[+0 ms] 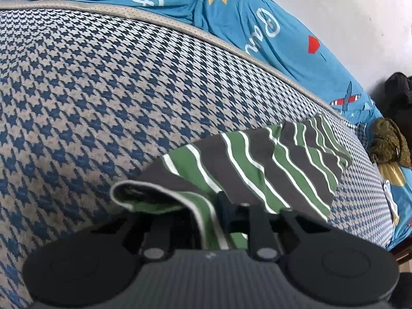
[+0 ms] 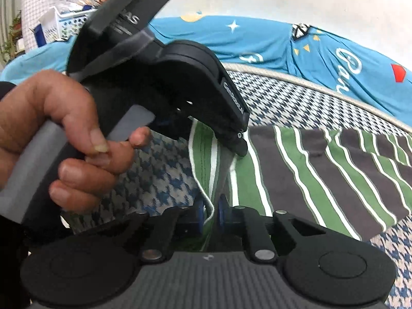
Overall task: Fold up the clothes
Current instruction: 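Pull the shirt edge with the left gripper to flatten it, then release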
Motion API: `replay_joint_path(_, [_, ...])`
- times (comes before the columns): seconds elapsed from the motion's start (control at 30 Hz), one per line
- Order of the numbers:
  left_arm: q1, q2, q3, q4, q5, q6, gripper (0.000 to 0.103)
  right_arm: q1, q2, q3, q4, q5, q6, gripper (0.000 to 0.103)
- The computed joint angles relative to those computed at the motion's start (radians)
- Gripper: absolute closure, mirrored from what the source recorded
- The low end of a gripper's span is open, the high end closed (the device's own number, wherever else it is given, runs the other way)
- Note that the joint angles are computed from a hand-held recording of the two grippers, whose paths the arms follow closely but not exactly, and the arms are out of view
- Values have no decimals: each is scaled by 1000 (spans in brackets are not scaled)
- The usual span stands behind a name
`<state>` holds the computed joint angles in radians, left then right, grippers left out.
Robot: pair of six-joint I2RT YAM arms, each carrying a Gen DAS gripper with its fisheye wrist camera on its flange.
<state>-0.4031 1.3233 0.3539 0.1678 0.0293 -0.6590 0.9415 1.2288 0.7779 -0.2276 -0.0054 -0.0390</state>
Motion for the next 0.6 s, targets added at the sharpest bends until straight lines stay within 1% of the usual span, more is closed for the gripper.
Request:
replay_joint_path(0.1, [-26,-55,-6,-34,-86,26,91,7,-7,1,19,-10,9,90])
replay_joint_path(0.2, [-33,-129,-7,-90,-152,50,92,2,6,19,39,-58,48,90])
replay_joint_path(0.27, [-17,-178,-2,-132,-167,75,92,19,23,38,53,-77,72,90])
replay_joint_path(0.37, [35,-252,7,-204,-158,123,92,59,62,64,84,-90,114,90])
replay_joint_path(0.5, [127,-341,23,-301,-124,205,92,78,118,100,125,-147,159,90])
replay_joint_path(0.6, [207,-377,44,-359,-94,272,92,105,170,131,159,-166,175,90])
